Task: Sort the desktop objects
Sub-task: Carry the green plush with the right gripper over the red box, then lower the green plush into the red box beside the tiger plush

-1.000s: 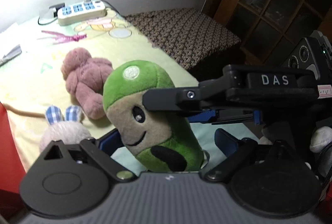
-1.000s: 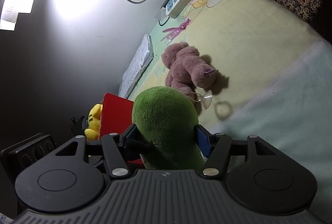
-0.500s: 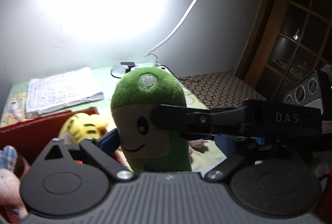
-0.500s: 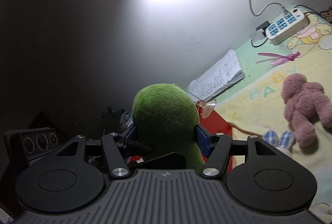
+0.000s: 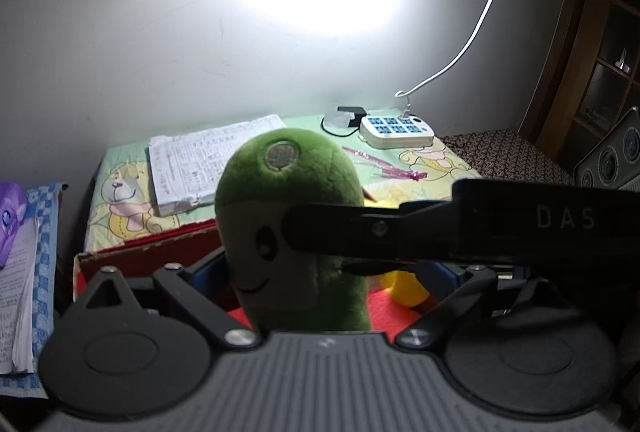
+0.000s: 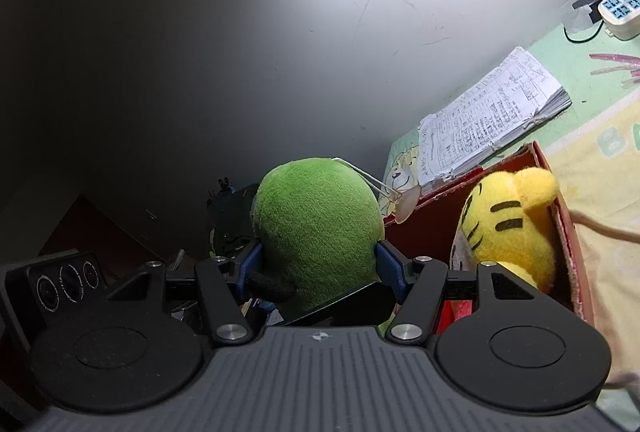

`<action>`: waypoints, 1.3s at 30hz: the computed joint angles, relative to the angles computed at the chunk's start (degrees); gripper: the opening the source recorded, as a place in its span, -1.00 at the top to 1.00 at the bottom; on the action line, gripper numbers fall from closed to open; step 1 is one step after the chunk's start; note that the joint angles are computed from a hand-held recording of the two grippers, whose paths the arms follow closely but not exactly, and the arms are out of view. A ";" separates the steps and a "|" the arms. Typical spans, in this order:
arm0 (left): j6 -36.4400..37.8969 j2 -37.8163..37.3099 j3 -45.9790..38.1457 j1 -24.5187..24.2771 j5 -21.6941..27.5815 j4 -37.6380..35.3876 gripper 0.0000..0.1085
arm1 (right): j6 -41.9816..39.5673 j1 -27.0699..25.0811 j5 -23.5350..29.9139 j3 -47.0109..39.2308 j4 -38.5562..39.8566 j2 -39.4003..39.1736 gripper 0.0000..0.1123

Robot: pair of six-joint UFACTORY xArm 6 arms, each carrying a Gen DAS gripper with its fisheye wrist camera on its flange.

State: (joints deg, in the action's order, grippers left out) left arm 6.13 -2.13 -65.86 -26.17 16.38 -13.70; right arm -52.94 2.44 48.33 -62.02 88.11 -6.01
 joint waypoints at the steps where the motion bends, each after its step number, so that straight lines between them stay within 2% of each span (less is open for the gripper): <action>1: 1.15 0.39 0.04 0.42 0.40 -1.18 -0.76 | 0.80 0.79 -0.94 -0.54 -0.16 1.01 -0.12; 6: 8.34 3.42 -1.45 2.58 3.57 -9.13 -0.74 | 5.45 3.31 -4.07 -2.52 -2.25 5.33 -0.12; 12: 13.37 5.78 -3.36 3.80 6.93 -15.21 -0.74 | 9.05 4.75 -7.47 -3.63 -7.43 7.35 -0.12; 17: 10.50 7.16 -4.29 4.04 7.84 -12.36 -0.74 | 16.25 5.82 -10.43 -4.13 -17.74 7.46 -0.12; 21: 6.43 8.37 -5.51 4.18 9.52 -8.71 -0.73 | 20.43 7.19 -11.67 -4.93 -22.75 8.14 -0.11; 24: -0.04 8.68 -5.29 3.57 7.67 -0.07 -0.74 | 23.82 7.78 -11.90 -5.60 -27.08 8.52 -0.12; 27: -5.61 9.66 -6.54 3.40 8.84 6.51 -0.74 | 24.57 7.43 -11.08 -6.19 -27.31 9.36 -0.12; 31: -7.62 11.20 -9.01 3.97 12.40 6.89 -0.75 | 25.05 8.33 -13.27 -6.01 -27.36 9.77 -0.12; 35: -8.96 13.17 -12.46 3.75 17.50 9.84 -0.74 | 23.81 10.27 -18.55 -4.22 -26.93 9.10 -0.12; 39: -10.99 13.19 -12.57 3.62 17.84 12.27 -0.78 | 20.79 10.51 -19.46 -3.96 -25.52 9.13 -0.13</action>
